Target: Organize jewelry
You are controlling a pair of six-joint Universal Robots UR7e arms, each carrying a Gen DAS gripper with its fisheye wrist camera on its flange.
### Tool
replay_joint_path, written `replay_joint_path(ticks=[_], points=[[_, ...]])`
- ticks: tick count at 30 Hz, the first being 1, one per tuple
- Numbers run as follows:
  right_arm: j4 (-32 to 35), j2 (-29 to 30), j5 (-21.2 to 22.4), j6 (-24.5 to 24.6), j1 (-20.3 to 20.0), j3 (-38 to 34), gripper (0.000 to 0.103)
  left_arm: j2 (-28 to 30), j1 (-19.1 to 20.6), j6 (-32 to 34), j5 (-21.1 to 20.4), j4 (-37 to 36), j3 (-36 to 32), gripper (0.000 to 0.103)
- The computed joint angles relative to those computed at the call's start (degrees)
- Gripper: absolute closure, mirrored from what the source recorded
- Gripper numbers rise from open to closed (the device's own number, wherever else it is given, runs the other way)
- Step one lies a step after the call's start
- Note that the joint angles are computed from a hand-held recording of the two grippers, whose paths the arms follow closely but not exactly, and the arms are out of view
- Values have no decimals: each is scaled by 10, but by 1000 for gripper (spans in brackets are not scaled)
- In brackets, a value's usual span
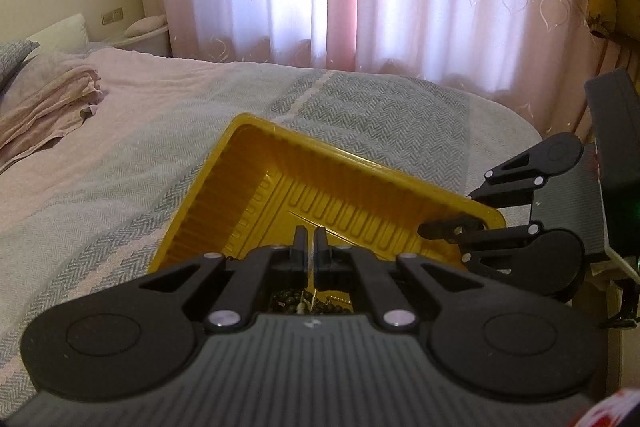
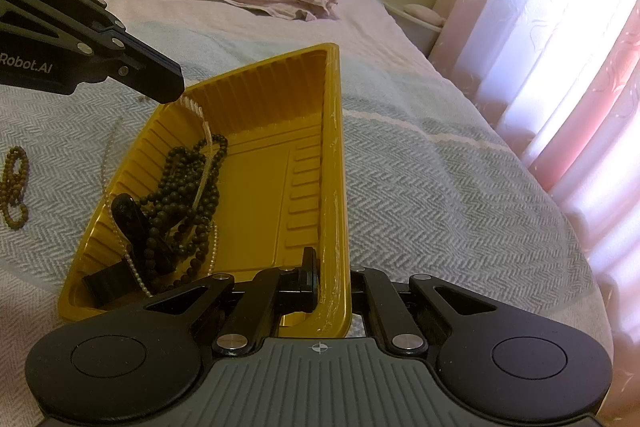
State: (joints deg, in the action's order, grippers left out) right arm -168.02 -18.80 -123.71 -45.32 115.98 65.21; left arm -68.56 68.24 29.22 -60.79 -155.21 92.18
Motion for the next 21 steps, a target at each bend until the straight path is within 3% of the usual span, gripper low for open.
replay_joint_path(ticks=[3, 11, 21], points=[[1, 0, 0, 0, 0, -1, 99, -1, -1, 3, 9, -13, 4, 86], [-1, 0, 1, -1, -1, 1, 99, -42, 6, -7, 21, -33, 34, 84], [-2, -1, -1, 1, 0, 1, 99, -142, 23, -11, 99, -97, 133, 81]])
